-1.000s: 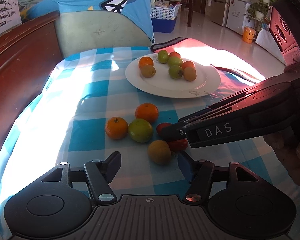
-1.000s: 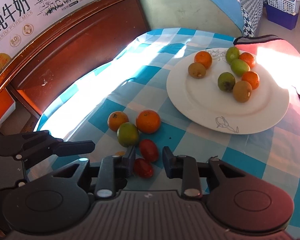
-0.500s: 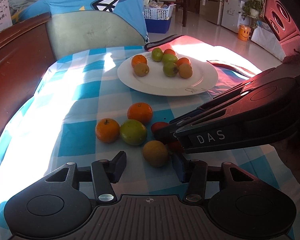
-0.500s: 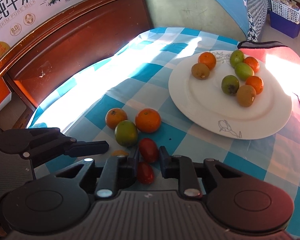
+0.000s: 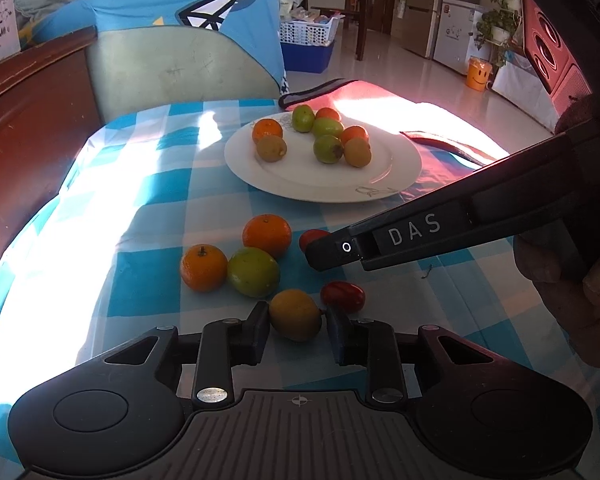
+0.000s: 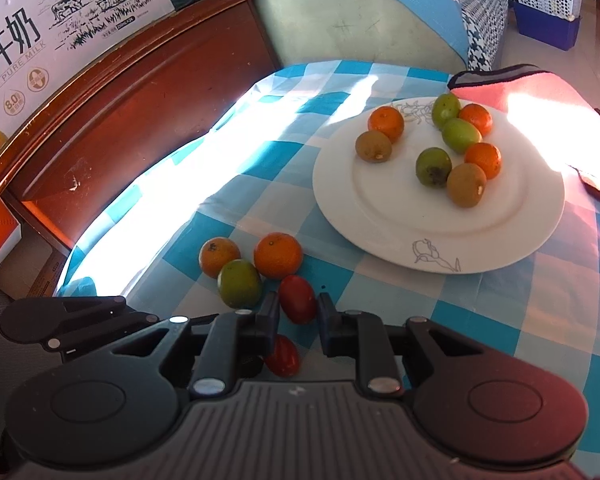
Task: Organize fruits
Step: 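Grasp a yellow fruit with the left tool while the right tool grasps a small red fruit, then carry the yellow fruit and red fruit onto the white plate and open both tools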
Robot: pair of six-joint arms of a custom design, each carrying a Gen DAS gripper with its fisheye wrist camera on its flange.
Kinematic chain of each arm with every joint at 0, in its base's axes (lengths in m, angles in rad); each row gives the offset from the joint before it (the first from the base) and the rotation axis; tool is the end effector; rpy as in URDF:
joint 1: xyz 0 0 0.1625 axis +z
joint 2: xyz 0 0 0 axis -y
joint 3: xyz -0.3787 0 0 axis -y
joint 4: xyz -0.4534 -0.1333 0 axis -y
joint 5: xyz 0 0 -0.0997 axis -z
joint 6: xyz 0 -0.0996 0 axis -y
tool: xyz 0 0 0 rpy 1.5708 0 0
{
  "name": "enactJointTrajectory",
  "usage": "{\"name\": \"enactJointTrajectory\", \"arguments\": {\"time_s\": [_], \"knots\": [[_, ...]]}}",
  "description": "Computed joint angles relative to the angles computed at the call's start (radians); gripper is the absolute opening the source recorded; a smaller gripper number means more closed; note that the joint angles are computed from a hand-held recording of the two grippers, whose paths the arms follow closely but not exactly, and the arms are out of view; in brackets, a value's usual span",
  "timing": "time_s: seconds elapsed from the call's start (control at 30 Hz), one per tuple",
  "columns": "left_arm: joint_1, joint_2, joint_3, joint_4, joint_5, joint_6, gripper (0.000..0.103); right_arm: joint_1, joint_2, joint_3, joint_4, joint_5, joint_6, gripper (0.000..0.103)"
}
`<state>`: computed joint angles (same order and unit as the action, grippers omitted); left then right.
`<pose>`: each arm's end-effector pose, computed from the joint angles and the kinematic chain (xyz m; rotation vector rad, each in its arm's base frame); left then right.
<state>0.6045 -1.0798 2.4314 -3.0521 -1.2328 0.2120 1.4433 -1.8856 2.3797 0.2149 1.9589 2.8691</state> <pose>-0.2248 -0.3575 -0.0264 1.5596 2.3904 -0.3517 0.0583 -0.2968 0.1719 -0.0428 -2.4329 0.9973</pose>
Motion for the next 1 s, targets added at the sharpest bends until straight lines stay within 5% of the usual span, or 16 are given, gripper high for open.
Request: {"name": "enactJointTrajectory", "arguments": {"time_s": [1.0], "knots": [[-0.032, 0.014, -0.067, -0.075, 0.007, -0.123, 0.028, 0.005, -0.258, 0.030, 0.072, -0.021, 0.058, 0.020]]}}
